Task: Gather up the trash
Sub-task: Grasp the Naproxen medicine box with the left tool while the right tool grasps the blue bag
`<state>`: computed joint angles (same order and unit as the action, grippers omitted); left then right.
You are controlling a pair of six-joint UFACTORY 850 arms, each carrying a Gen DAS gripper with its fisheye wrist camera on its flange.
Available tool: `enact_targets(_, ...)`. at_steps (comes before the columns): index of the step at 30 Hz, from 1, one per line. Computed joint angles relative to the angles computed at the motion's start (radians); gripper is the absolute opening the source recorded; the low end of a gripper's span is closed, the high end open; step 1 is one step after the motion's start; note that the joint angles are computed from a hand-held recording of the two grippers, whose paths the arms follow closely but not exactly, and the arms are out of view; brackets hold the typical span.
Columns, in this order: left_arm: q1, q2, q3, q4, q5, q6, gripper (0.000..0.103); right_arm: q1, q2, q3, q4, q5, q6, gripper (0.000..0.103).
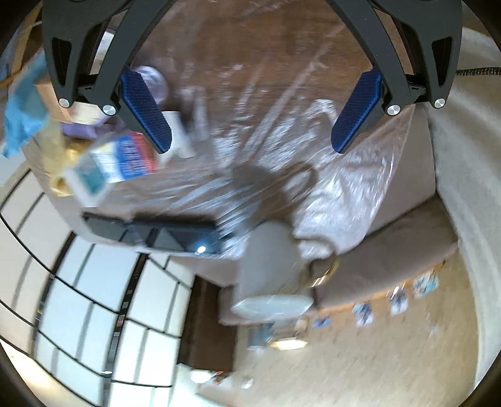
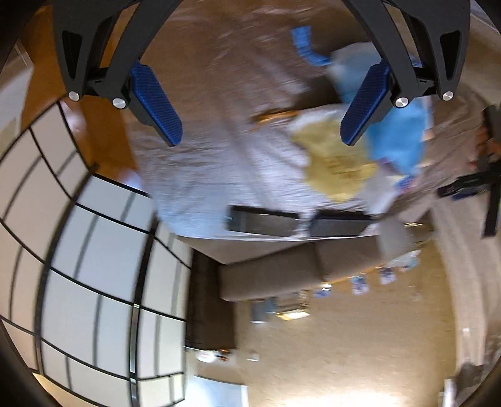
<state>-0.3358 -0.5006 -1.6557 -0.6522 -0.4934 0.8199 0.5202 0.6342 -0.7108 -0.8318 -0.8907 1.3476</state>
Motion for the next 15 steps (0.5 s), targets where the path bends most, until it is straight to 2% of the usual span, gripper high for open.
enact_targets(1,-0.008,0.007,0.004,-0.015,-0.001,0.021,0.102,0.034,-0.008,-0.004,-0.015,0.001,0.029,0.099)
enact_targets(4,-0.025,-0.026,-0.056,-0.08,-0.115,0.137,0.102,0.083,-0.029,-0.012,0.006,0.096,0.034,0.099)
enact_targets(6,-0.045,-0.077,-0.138,-0.007,-0.179,0.123,0.102,0.102,-0.064,-0.025,0.017,0.125,0.011,0.099)
enact_targets(8,-0.059,-0.117,-0.192,0.033,-0.216,0.138,0.102,0.128,-0.109,-0.045,0.019,0.108,0.013,0.099)
enact_targets(10,-0.067,-0.173,-0.271,0.072,-0.285,0.123,0.102,0.122,-0.131,-0.052,0.043,0.133,0.013,0.099)
enact_targets(13,-0.075,-0.279,-0.43,0.11,-0.433,0.086,0.102,0.105,-0.167,-0.056,0.087,0.175,0.044,0.099)
enact_targets(15,-0.076,-0.29,-0.446,0.097,-0.467,0.107,0.102,0.071,-0.181,-0.051,0.124,0.22,0.045,0.099)
